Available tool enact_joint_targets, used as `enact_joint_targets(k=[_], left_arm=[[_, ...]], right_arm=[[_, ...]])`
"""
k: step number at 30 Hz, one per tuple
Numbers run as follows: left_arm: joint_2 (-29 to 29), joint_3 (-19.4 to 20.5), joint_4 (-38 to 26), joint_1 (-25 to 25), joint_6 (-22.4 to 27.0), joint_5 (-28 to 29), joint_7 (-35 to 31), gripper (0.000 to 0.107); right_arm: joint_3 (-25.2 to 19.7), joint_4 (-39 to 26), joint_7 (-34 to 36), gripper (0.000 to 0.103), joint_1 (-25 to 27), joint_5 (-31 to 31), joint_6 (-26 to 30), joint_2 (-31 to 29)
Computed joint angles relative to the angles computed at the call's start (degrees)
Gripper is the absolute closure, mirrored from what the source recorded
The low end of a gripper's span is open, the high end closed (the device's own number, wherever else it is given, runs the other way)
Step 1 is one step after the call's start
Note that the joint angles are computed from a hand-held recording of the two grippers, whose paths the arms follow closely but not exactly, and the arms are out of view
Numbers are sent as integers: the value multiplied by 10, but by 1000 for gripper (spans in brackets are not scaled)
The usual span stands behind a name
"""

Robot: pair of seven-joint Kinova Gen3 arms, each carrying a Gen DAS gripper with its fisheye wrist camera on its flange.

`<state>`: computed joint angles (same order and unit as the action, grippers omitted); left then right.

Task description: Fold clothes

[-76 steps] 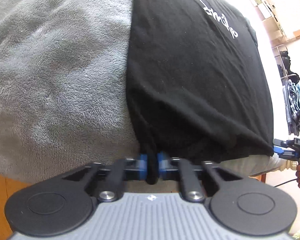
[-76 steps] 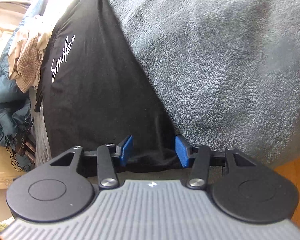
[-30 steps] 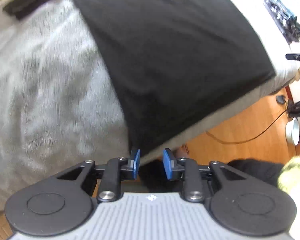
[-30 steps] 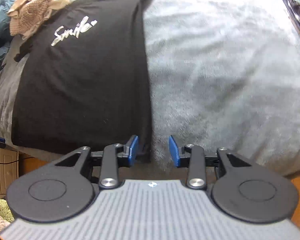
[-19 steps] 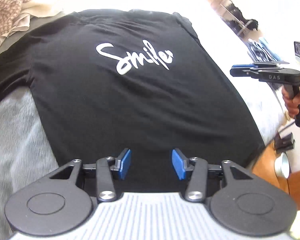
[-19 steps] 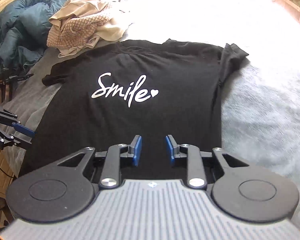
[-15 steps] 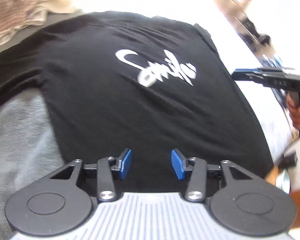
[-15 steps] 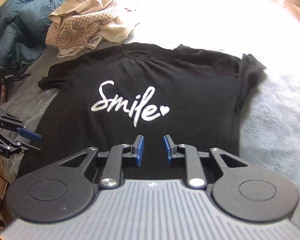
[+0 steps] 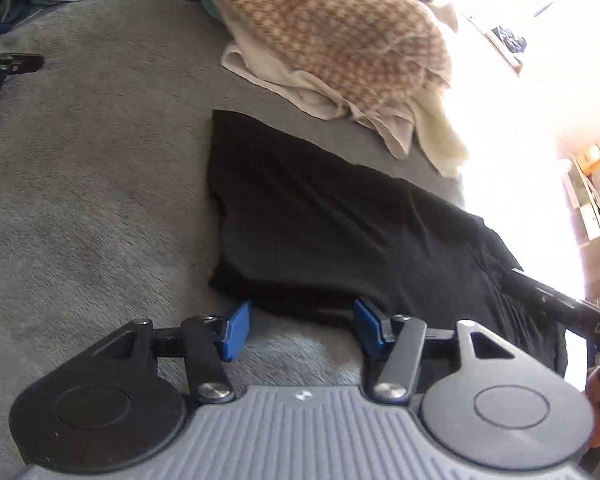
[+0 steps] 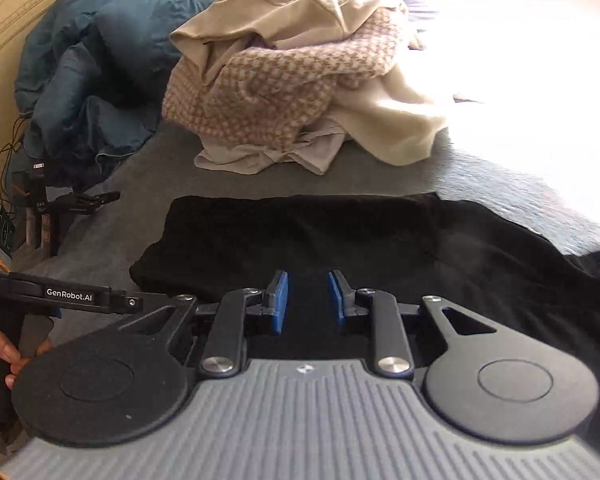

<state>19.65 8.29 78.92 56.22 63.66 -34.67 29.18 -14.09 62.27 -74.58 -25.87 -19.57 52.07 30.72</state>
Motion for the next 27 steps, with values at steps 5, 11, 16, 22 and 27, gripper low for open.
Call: enact_joint_targets(k=[5,11,16,22,27], left_arm=[[-40,2,83,-5,-70,-28,52,49],[-57,-3,148,4,-135,-108,138,45],[-67,-74,174,78,-141,-141,169,37],[-84,-16,239,-16,-253,-211,178,36],[-113,69,291,-149,-369,-202,206,74]], right_arm=[[-11,-133,12,81,-36,-9,51,91],[6,-292,-3,81,-81,-9,139,184],[23,-420,-49,81,-107,2,217,259],[26,-387,-84,82,-101,4,197,262],[21,-342,-84,82,-96,3,163,244]])
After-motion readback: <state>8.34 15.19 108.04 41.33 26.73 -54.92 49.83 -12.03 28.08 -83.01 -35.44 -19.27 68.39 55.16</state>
